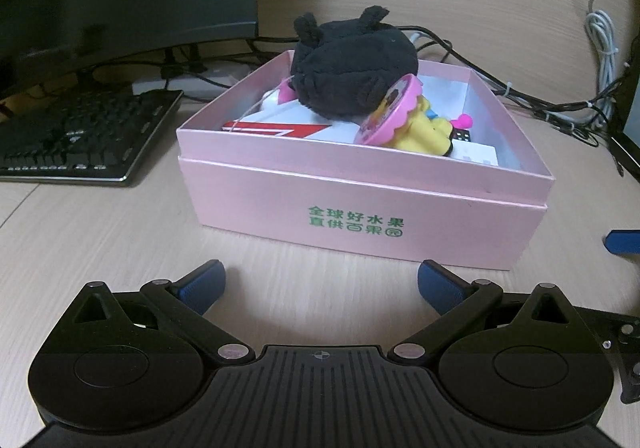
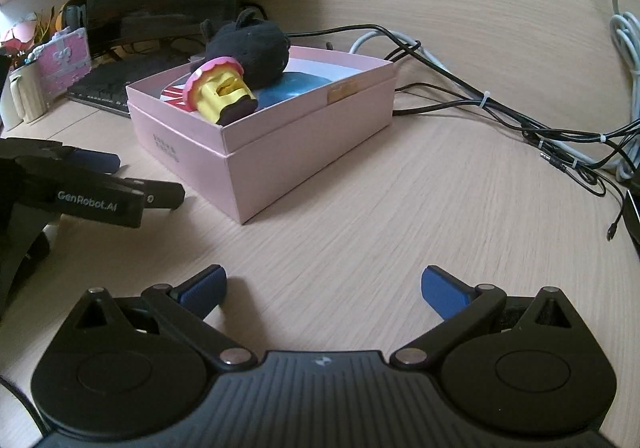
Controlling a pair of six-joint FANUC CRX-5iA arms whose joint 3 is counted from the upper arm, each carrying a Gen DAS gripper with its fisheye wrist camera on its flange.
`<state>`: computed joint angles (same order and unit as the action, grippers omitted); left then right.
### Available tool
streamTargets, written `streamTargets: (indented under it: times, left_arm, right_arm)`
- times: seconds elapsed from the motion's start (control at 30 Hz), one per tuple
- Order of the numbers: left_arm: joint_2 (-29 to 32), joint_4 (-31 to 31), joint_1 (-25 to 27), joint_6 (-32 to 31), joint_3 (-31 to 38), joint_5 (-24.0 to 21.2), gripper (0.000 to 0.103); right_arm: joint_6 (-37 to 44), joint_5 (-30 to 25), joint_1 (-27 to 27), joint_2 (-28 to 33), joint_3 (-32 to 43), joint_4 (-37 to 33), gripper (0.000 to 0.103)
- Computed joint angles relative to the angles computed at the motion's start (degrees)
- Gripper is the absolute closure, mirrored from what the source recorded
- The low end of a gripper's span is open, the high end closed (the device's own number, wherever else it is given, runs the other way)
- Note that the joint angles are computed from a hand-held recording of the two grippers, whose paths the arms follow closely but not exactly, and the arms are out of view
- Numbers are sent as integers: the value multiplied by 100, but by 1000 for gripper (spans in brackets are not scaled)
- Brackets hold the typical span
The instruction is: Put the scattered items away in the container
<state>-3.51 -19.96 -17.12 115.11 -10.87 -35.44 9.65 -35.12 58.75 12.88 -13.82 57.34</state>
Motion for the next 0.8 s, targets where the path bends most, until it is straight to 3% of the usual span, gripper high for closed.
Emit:
streamTargets:
  times: [0.8]
  left_arm:
    - [20, 29, 20, -35, 5, 28, 0]
  right_arm:
    - [-16, 4, -2, -11, -15, 12, 0]
